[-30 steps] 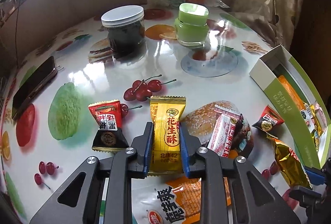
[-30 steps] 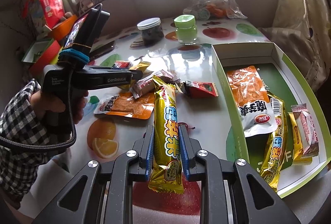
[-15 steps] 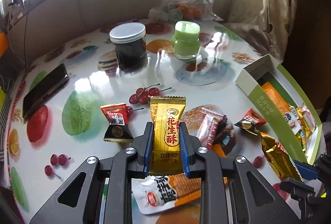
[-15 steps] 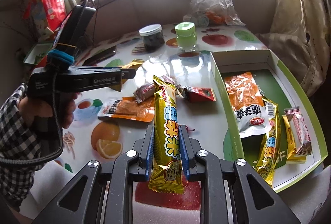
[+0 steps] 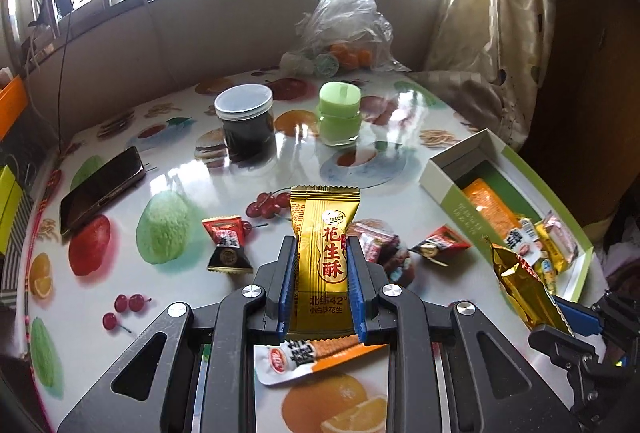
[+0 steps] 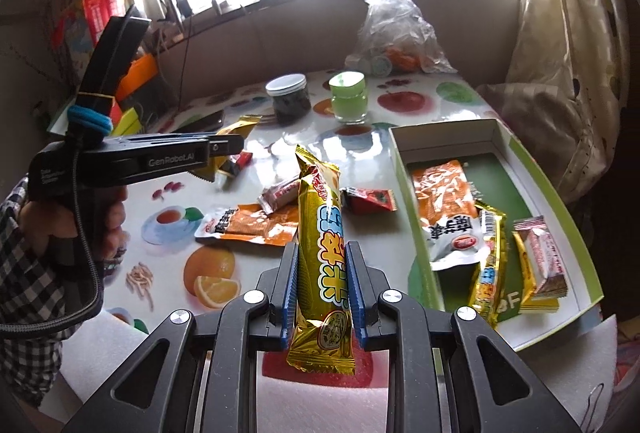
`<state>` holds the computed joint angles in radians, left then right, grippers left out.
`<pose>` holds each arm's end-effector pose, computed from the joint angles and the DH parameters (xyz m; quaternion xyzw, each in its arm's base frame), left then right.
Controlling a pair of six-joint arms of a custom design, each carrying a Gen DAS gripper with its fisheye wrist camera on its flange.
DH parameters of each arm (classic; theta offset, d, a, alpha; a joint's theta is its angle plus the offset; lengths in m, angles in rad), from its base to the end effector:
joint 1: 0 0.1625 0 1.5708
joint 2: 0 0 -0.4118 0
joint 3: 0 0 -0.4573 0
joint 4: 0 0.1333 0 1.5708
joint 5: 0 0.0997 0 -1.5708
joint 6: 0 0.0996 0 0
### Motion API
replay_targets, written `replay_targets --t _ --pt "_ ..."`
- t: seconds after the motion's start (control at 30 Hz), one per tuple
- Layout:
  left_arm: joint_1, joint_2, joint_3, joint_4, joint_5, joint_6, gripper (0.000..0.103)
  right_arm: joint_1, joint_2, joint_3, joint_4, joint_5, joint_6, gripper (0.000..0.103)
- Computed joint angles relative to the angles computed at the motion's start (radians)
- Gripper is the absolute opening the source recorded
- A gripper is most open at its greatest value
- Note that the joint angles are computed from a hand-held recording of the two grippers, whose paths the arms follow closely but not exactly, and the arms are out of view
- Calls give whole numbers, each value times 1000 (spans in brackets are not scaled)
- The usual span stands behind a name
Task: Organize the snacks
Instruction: 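Carry both packets into the green box and open both grippers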
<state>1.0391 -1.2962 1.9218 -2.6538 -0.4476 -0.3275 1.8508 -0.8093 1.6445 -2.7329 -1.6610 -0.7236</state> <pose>-0.1073 -0.6224 0.2964 -0.0361 0.8324 -0.3905 0.3916 0.3177 -0.6550 0.0596 0.4677 -0.8677 0.1488 0.0792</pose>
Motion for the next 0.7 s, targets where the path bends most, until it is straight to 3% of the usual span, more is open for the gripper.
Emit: replay_targets --t 0.4,0.7 --pt "-39 46 -22 -58 -11 55 25 -23 -41 18 -40 6 12 22" --pt "-48 113 -72 -77 -62 83 25 -54 -64 17 -69 -10 25 22"
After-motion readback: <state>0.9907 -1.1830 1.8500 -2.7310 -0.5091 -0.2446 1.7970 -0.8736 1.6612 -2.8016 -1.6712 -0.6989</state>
